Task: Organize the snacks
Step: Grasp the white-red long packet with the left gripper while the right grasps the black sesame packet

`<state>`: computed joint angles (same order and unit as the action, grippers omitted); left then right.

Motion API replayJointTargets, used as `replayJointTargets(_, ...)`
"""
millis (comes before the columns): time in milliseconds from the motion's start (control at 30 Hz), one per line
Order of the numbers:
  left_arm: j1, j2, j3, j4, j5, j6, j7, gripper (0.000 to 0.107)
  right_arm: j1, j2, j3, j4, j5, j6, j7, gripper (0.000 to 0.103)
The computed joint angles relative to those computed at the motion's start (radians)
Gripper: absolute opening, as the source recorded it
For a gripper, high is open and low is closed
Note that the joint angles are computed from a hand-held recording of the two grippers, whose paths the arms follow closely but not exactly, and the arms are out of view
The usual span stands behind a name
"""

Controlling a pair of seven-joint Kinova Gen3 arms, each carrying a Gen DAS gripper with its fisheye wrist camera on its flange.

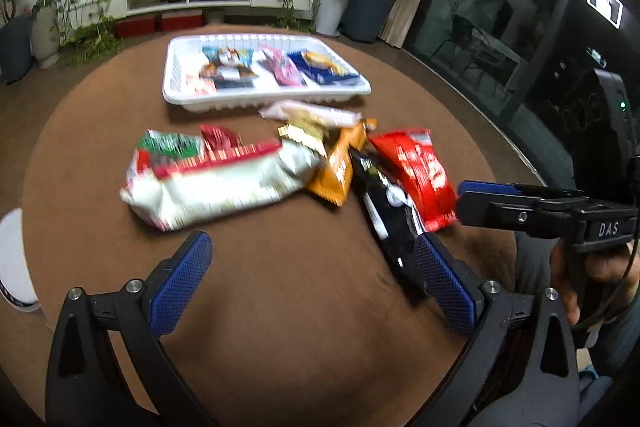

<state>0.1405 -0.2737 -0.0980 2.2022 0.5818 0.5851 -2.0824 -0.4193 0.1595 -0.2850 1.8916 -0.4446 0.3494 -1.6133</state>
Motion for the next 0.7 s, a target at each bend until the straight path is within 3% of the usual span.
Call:
replayJointTargets(400,0.025,-0.067,0.003,0.101,0.002,-0.015,0.053,0.102,-0.095,0.017,0.030,-0.005,0.131,0.010,-0.151,0.079)
replayJointTargets(700,0.027,-0.105,-0.028,0.093,-0.054,-0.014,0.066,0.102,-0.145,0.073,0.056,-0.078,0.259,0.064,-0.260,0.073)
